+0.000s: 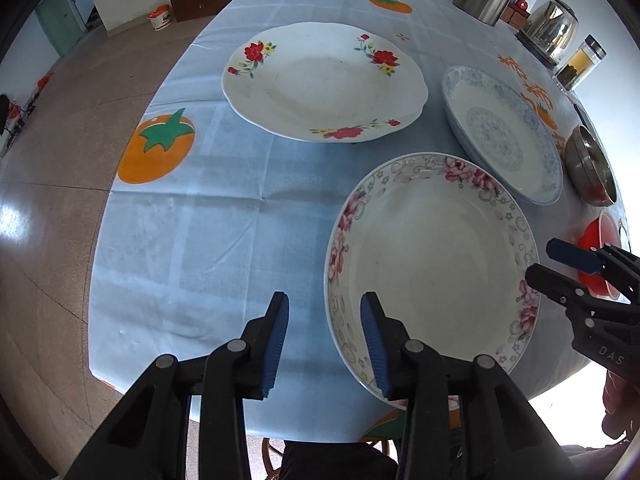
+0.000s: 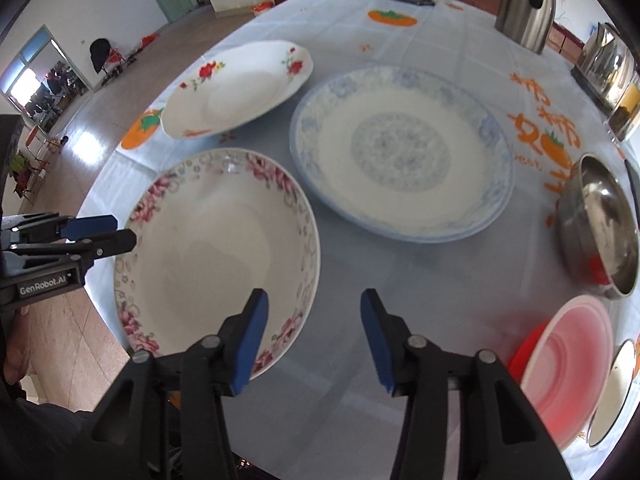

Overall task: Organize plates and bowls
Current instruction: 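Lower the right tool and close its fingers on the floral plate rim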

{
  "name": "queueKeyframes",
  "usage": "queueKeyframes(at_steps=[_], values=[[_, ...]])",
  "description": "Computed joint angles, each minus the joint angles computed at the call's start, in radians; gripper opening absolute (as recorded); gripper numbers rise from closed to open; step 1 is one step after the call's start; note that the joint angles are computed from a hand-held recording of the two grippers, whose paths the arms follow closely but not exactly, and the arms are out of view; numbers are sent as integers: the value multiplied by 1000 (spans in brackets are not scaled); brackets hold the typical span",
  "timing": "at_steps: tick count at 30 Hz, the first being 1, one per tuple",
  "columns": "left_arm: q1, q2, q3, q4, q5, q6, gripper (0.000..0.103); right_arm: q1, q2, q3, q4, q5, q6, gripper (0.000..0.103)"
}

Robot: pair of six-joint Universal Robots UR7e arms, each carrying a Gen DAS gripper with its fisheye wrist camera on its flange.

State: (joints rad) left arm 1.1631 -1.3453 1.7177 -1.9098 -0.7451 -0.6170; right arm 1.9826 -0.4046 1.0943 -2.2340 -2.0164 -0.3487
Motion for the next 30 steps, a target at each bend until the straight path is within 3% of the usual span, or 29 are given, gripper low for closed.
queueKeyframes(at_steps=[6, 15, 17, 30], values=[[11, 9, 0, -13, -8, 20, 26, -8, 9, -12, 30, 1, 16, 31], [27, 15, 0, -40, -27, 28, 23, -14, 21, -33, 63, 27, 22, 15], [27, 16, -1, -47, -29, 33, 17, -12, 23, -34, 64, 28, 14, 12], [22, 25, -12, -38, -26, 26, 12, -14, 17, -28, 75, 46, 18, 11]])
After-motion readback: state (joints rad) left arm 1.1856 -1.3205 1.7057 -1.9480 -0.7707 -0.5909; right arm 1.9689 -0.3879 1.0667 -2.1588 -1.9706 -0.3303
